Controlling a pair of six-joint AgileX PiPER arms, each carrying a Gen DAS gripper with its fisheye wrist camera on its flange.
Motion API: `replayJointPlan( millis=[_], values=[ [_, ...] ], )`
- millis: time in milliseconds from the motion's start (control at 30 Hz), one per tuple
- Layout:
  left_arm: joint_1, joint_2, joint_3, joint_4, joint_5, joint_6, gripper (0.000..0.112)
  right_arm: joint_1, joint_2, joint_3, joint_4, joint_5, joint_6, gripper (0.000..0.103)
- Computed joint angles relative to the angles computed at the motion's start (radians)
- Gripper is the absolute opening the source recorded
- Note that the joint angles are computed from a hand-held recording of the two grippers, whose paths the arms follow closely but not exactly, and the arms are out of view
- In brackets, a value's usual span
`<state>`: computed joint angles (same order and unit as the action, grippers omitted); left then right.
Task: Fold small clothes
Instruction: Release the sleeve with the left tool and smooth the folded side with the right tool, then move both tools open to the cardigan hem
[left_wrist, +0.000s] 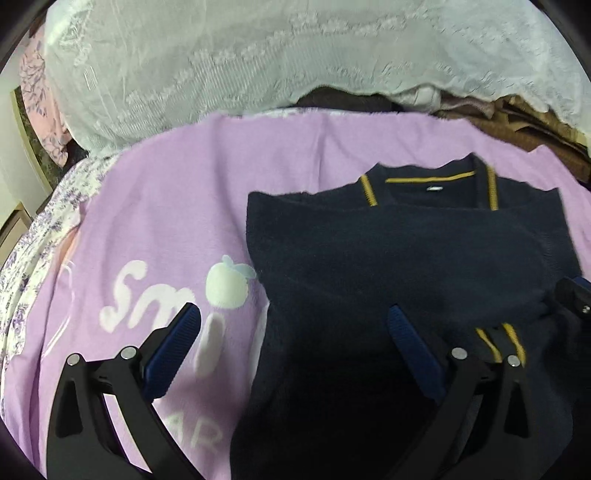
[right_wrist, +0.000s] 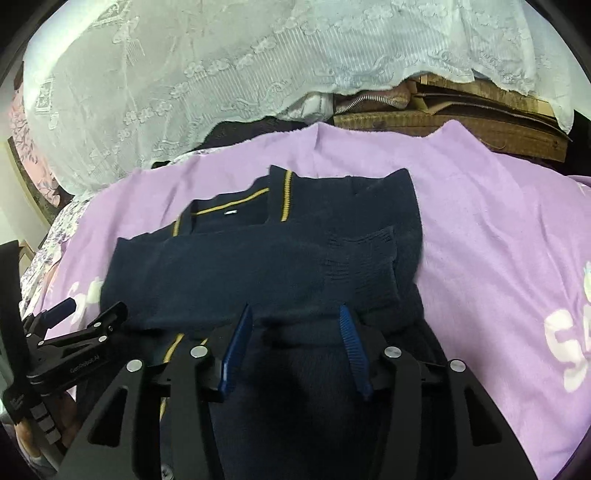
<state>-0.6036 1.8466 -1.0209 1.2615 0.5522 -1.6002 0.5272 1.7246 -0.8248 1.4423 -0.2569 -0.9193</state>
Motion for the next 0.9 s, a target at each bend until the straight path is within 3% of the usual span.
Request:
replayJointPlan(
  millis=[267, 700, 900],
  values=[
    [-0.106, -0.166, 0.172, 0.102, 0.071, -0.18, 0.099, 0.145, -0.162, 0.164, -0.009, -0.093, 0.076, 0.051],
    [-0.333, -0.322, 0.352, 0.058, 0.21, -0.288, 0.099, 0.371, -0.33, 0.297, 0.145, -0.256, 0.03, 0.055],
    [-0.44, -0.364, 0.41, 0.027, 0.265, -0.337, 0.099, 0.474, -0.398, 0.393, 0.18, -0.33, 0.091, 0.055]
  ],
)
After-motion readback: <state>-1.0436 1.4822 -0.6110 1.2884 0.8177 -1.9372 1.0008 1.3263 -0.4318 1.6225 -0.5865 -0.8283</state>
